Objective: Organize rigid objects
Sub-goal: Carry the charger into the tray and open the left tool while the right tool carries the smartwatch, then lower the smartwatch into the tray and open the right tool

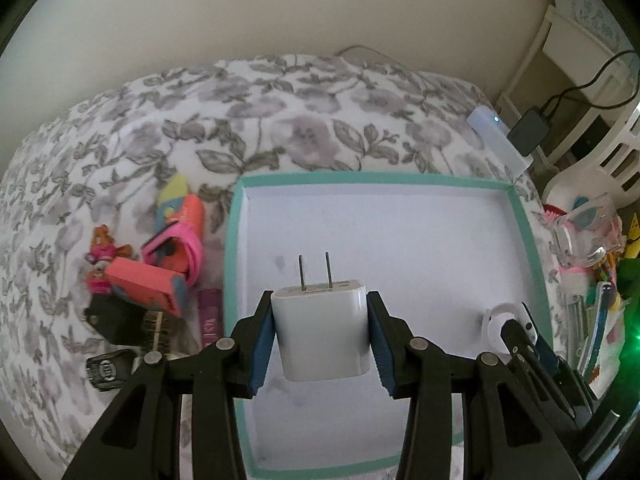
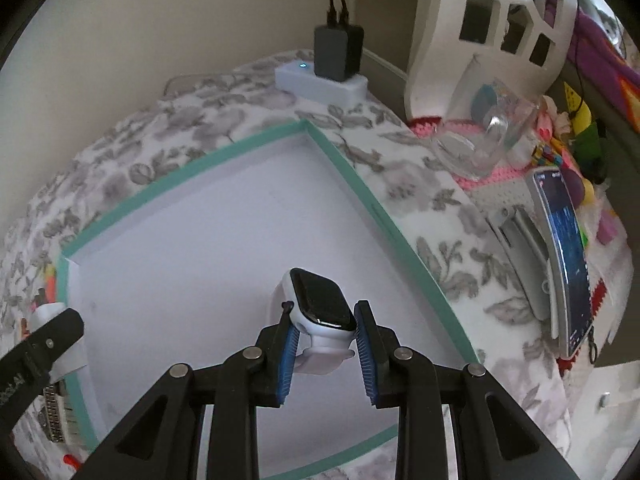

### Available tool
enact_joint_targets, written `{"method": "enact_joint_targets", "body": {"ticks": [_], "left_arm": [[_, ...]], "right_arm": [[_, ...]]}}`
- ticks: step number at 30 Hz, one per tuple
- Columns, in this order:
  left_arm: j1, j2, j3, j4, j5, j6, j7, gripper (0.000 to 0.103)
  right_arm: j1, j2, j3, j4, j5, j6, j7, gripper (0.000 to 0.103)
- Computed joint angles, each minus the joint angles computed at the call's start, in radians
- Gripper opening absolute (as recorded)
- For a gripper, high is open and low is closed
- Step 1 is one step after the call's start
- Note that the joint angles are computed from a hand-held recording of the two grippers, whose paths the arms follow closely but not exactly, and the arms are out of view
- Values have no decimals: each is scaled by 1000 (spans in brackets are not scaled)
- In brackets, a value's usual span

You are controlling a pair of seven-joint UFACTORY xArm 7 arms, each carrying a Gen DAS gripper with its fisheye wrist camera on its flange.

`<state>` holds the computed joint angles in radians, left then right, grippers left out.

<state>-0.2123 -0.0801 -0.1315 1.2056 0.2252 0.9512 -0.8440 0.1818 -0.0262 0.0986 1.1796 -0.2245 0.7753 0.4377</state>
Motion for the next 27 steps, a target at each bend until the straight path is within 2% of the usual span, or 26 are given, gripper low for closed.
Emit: {"method": "enact_joint_targets", "body": {"ticks": [11, 13, 18, 20, 22, 24, 27], "left_arm": [[-15, 33, 2, -11, -11, -5, 29, 47], [-15, 23, 2, -17, -1, -12, 20, 62], [-8, -1, 3, -31, -2, -25, 10, 70], [-4, -8, 4, -36, -4, -23, 6, 71], [2, -19, 4, -44, -1, -20, -2, 72], [8, -32, 4, -52, 5, -13, -13, 73], [18, -53, 1, -66, 18, -11, -30, 89]], "right_arm": [[3, -1, 2, 0, -55, 18, 31, 30], [3, -4, 2, -1, -53, 14, 28, 30], [4, -10, 4, -7, -59, 7, 26, 33], [4, -14, 5, -13, -56, -1, 20, 40], [4, -22, 7, -21, -65, -17, 22, 57], [5, -28, 9, -27, -72, -32, 23, 68], [5, -36, 11, -35, -65, -56, 10, 74]]}}
